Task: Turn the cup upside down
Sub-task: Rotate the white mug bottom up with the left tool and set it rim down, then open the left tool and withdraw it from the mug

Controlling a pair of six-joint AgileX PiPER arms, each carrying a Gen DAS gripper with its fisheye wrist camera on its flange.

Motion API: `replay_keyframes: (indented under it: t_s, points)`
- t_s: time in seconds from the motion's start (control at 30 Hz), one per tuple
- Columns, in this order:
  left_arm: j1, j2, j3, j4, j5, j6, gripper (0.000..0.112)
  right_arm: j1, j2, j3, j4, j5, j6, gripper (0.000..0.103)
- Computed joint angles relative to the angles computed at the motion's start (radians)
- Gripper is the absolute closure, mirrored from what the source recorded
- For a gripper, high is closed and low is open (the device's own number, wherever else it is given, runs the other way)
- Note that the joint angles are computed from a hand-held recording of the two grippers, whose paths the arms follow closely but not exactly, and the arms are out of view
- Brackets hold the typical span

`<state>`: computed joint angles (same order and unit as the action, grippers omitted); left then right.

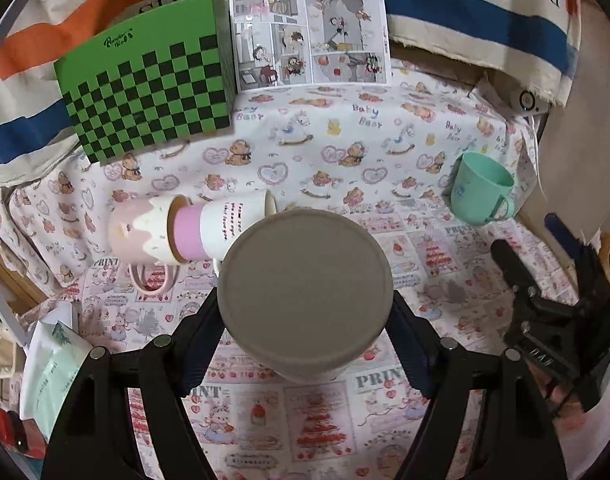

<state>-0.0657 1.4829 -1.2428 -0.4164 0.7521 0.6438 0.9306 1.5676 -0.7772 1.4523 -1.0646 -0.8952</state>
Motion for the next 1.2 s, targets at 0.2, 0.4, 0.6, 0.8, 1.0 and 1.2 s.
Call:
replay_keyframes:
  t_s: [0.2, 0.4, 0.6, 0.8, 1.0, 1.2]
  points:
    - [0.011, 0.014, 0.037, -0.043, -0.050, 0.056, 0.036, -0.001, 0.003, 0.000, -0.003, 0.004, 0.000, 0.000]
    - [0.022, 0.049, 0.021, -0.085, -0.040, 0.074, 0.036, -0.001, 0.003, -0.002, -0.001, 0.005, -0.002, 0.000]
    - [0.070, 0.012, 0.066, -0.258, -0.076, 0.230, 0.022, -0.002, 0.005, -0.003, -0.003, 0.007, -0.003, 0.000]
    - [0.223, -0.075, 0.152, -0.627, -0.071, 0.576, 0.011, -0.002, 0.008, -0.005, -0.007, 0.009, -0.005, 0.000]
    - [0.354, -0.139, 0.311, -0.993, -0.102, 1.041, 0.010, -0.001, 0.006, -0.004, -0.007, 0.010, -0.004, 0.000]
    - [0.493, -0.112, 0.413, -1.252, 0.006, 1.323, 0.010, -0.001, 0.007, -0.007, -0.009, 0.015, -0.012, 0.000]
